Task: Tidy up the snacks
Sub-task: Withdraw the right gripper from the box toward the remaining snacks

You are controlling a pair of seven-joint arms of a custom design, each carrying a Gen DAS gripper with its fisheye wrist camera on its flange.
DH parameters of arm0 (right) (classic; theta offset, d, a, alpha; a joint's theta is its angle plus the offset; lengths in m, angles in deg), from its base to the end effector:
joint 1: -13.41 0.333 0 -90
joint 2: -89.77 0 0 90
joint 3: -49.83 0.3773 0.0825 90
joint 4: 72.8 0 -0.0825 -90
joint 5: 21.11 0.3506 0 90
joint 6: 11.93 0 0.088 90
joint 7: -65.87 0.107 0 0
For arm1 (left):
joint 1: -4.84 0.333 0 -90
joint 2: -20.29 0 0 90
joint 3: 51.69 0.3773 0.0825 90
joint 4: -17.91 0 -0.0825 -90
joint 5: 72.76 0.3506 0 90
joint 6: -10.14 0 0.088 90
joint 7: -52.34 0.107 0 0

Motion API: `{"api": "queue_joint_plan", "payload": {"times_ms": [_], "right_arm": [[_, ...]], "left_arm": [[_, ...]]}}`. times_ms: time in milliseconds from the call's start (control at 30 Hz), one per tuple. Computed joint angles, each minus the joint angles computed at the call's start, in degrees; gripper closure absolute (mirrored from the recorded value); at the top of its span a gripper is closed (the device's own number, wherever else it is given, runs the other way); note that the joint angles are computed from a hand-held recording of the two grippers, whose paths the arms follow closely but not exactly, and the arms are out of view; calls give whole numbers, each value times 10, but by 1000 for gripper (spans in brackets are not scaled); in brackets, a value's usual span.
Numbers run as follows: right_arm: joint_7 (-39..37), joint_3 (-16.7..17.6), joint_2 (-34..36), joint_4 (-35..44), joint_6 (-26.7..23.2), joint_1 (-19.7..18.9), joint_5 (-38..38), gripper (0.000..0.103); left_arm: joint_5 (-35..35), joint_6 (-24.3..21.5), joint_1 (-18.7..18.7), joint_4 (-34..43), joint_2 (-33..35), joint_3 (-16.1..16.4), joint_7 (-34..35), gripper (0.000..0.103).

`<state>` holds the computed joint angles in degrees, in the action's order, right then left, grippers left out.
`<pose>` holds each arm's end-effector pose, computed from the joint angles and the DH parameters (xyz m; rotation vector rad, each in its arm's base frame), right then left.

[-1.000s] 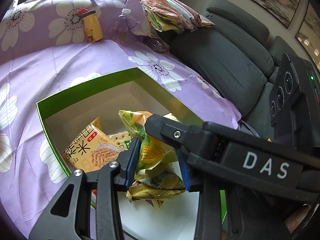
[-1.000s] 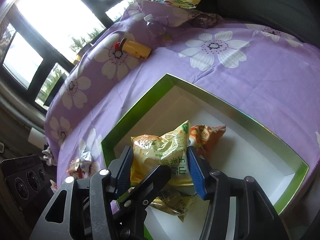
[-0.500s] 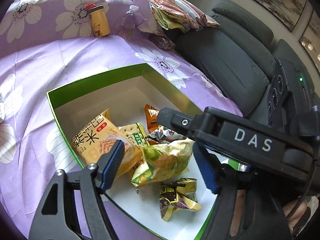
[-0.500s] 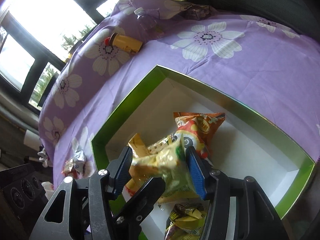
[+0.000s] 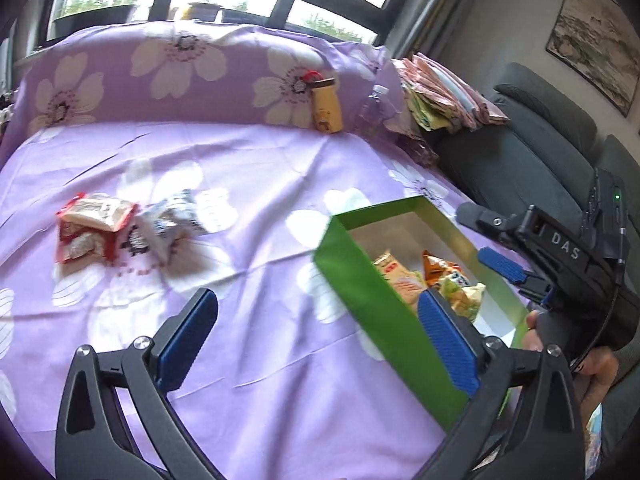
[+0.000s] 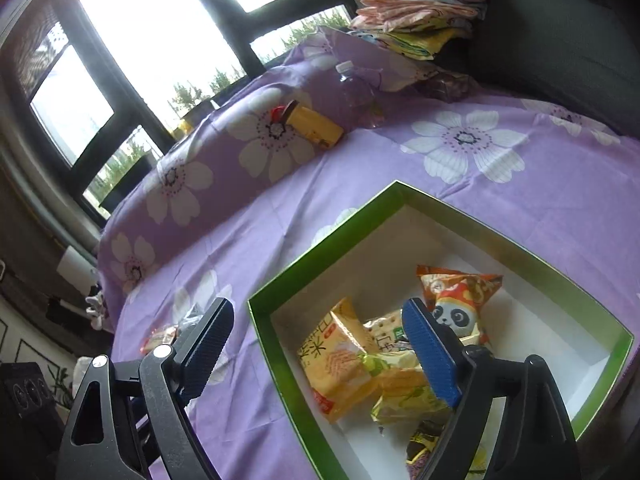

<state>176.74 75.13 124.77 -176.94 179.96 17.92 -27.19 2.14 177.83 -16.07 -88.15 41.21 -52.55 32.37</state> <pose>0.6448 0.2983 0.4217 -1.5754 1.4709 -0.2079 0.5814 -0.2965 0.4503 -2.0543 1.4556 -1.0460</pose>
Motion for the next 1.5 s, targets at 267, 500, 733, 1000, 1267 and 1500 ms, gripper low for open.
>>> {"api": "queue_joint_plan", "payload": {"times_ms": [267, 500, 733, 1000, 1267, 1500], "right_arm": [[-19, -34, 21, 34, 4, 71, -16, 13], [-67, -107, 41, 68, -37, 175, -2, 13], [-119, -99, 59, 85, -70, 198, 17, 13], [-159, -44, 65, 74, -56, 165, 29, 13], [-165, -37, 66, 74, -46, 162, 36, 13], [-171, -6, 75, 79, -50, 139, 33, 13]], "left_arm": [[128, -95, 23, -146, -98, 1, -205, 1], [68, -171, 71, -192, -124, -39, -202, 1], [39, -220, 90, -192, -116, -67, -210, 1], [12, -251, 84, -184, -105, -69, -204, 2], [3, -242, 78, -167, -83, -66, -189, 2], [-14, -239, 71, -160, -76, -62, -158, 3]]}}
